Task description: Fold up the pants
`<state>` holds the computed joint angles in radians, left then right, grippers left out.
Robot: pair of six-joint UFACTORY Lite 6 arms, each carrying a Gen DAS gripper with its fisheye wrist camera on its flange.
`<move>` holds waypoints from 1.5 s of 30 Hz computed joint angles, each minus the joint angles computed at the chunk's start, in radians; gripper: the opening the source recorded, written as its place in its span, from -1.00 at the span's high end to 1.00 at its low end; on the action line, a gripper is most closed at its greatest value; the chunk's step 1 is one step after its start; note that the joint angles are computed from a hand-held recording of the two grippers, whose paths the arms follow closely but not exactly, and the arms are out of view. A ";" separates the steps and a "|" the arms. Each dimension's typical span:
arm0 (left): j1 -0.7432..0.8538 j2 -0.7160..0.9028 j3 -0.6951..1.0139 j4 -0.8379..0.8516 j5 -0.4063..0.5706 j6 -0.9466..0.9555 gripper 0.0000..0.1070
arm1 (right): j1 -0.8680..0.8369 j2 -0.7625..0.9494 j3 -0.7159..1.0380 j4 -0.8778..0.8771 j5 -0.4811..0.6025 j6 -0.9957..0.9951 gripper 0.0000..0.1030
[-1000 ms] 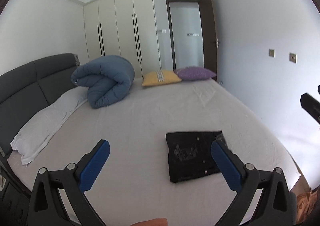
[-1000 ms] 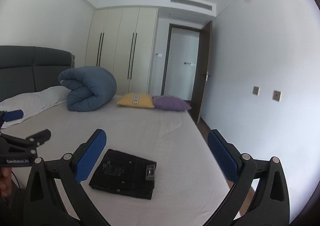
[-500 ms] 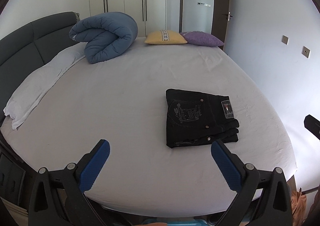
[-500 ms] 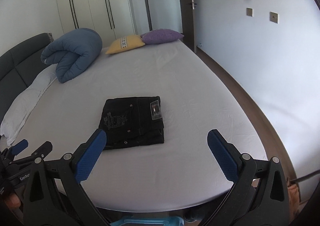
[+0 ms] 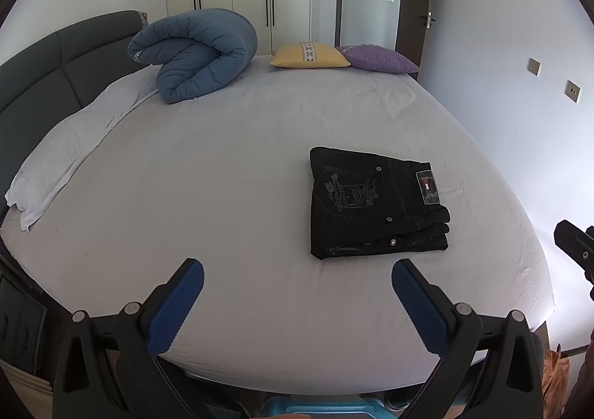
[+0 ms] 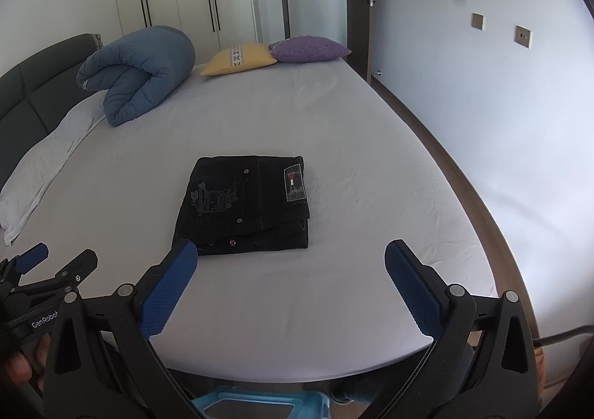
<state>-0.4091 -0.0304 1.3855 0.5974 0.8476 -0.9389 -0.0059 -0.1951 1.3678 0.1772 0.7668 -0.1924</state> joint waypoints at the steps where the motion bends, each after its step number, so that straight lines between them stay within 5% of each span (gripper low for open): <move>1: 0.000 0.001 0.000 -0.001 0.000 0.000 -0.93 | 0.002 0.002 0.000 -0.002 -0.002 0.000 -1.00; 45: -0.026 0.009 -0.005 -0.010 0.001 -0.006 -0.93 | 0.088 -0.012 -0.031 -0.081 -0.012 0.113 -1.00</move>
